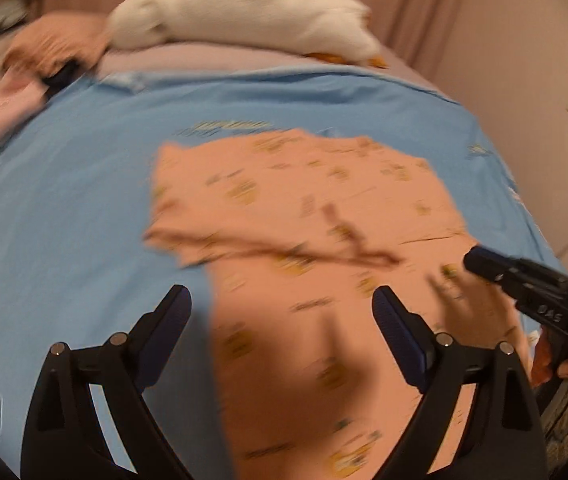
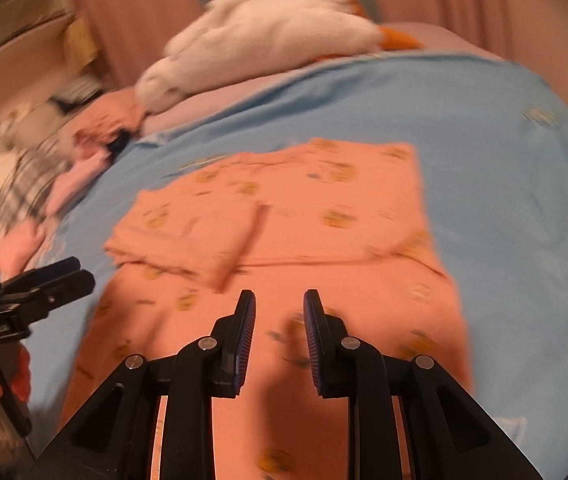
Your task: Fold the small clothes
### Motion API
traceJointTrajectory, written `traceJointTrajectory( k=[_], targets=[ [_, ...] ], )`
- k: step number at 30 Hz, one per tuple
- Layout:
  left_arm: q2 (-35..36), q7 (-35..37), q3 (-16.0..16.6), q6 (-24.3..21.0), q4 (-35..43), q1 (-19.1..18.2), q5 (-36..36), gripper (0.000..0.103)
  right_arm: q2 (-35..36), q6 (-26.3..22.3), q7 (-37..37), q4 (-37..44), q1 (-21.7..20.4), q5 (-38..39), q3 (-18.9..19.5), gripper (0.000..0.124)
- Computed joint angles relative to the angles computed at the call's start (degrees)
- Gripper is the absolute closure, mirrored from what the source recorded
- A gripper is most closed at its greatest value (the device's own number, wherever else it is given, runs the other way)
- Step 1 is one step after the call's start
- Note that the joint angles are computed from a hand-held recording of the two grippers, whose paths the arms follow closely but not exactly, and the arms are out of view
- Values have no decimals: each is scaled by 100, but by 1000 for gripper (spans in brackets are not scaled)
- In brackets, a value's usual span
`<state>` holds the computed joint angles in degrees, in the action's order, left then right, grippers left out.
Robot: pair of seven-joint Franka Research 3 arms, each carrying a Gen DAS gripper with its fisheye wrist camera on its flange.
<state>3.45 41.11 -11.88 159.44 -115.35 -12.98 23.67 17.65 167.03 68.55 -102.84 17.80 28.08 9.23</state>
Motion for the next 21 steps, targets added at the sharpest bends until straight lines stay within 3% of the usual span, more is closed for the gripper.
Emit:
traceJointTrajectory(
  k=[2,4,7,11,12,13,17,19,21],
  targets=[
    [-103,-112,29,89,-230,49,-160,11,223,-96,-511,351,-13,-34,239,101],
    [-127,-136,31,103,-306,79,-263,11,474,-261,-669,736,135,-209,232,101],
    [-125,-88,15,160,-343,93,-337,11,987,-536,-206,1476,734,-1115,-311,89],
    [-79,34,0,223,-332,104,-516,11,1562,-1080,559,2264,1157,-2031,-861,88],
    [-109,88,-5,234,-376,109,-600,11,1668,-1199,782,2398,1237,-2248,-1002,93],
    [-72,135,-9,241,-354,109,-650,11,1691,-1167,927,2384,1222,-2380,-1020,110],
    [-40,267,-3,295,-418,122,-778,11,1291,-640,690,1705,198,-1004,-51,115],
    [-20,317,2,337,-448,139,-876,11,1028,-171,198,1178,-596,317,723,115],
    [-16,352,12,347,-475,156,-943,11,852,-201,-571,840,-1366,1641,1413,113]
  ],
)
